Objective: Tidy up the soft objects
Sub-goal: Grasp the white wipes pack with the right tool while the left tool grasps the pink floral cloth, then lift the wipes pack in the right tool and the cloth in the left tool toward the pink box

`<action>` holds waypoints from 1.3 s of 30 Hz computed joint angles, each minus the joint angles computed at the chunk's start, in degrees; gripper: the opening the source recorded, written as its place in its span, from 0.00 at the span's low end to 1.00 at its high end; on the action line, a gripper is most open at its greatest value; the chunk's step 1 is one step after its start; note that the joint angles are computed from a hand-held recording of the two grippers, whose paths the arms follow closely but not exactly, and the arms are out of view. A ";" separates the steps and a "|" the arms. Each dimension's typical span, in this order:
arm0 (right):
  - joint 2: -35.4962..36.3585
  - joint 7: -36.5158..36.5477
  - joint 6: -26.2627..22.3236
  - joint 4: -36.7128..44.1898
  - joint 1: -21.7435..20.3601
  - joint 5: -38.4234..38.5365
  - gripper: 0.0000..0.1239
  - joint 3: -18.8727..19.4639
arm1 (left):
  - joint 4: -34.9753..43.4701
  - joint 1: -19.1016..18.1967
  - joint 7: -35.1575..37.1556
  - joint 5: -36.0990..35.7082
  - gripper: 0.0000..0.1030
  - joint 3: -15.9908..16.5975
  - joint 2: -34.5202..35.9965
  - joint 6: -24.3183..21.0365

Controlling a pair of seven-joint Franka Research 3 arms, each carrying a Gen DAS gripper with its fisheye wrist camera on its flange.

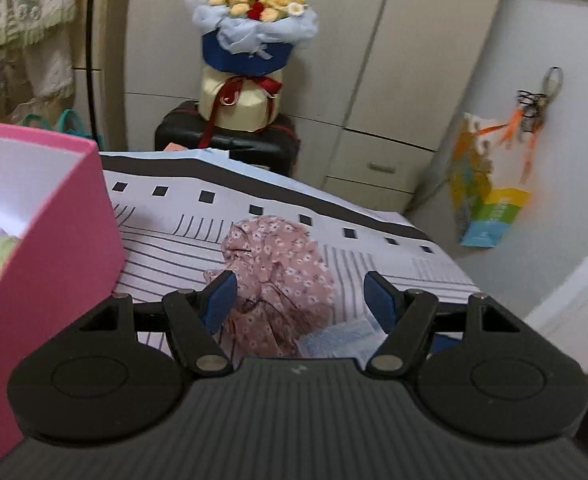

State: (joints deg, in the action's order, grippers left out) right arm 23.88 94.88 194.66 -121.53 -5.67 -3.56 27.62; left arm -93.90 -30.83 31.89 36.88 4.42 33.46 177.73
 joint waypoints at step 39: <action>-3.15 -13.35 3.29 -2.50 32.59 27.45 0.69 -26.02 | -4.01 -2.94 -17.67 15.00 0.20 5.47 -2.31 -1.66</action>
